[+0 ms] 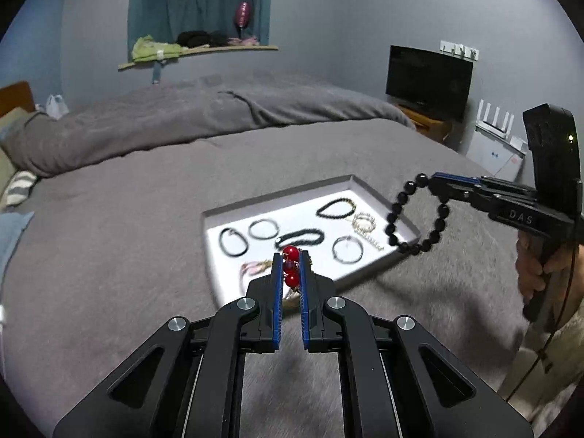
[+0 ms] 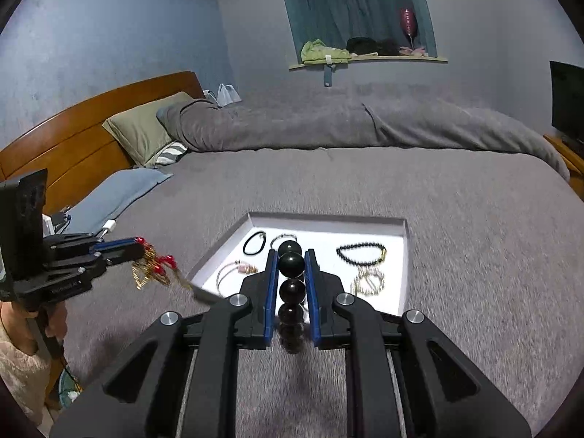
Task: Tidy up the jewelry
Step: 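Carry both bracelets into the tray and open both tools to release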
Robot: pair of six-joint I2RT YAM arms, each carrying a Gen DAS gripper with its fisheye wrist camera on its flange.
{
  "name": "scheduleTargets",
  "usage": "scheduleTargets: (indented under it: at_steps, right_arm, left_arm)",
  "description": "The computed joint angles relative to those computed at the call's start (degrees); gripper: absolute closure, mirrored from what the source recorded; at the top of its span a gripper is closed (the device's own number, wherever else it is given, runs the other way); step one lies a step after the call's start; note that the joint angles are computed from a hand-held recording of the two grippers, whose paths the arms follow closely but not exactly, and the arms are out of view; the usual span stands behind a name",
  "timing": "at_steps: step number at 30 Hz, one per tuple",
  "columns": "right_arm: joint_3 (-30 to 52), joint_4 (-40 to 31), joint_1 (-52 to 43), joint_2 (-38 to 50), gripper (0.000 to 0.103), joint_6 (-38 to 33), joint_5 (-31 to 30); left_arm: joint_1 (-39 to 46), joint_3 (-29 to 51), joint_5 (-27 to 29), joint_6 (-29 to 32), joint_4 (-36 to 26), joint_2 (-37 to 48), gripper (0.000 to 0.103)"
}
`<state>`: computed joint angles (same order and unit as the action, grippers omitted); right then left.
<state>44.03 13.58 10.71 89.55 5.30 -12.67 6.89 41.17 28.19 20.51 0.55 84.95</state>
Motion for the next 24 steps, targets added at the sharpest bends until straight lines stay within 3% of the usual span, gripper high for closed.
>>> scheduleTargets:
  at_steps: [11,15,19,24]
  right_arm:
    - [21.40,-4.79,0.19,20.82,0.089,0.71,2.22]
    - [29.35,-6.33,1.23,27.11,0.089,1.02,1.32]
    - [35.83,-7.78,1.46,32.86,0.089,1.88,-0.02]
    - [47.15,-16.08,1.21,41.18,0.089,2.18,-0.08]
  left_arm:
    - [-10.07,13.96,-4.73,-5.95,5.53,22.60,0.094]
    - [-10.49,17.07,-2.35,-7.30,4.64,26.46,0.094]
    - [-10.95,19.88,-3.76,-7.55,3.65,30.58,0.094]
    - [-10.75,21.40,-5.24,-6.95,2.95,33.48,0.094]
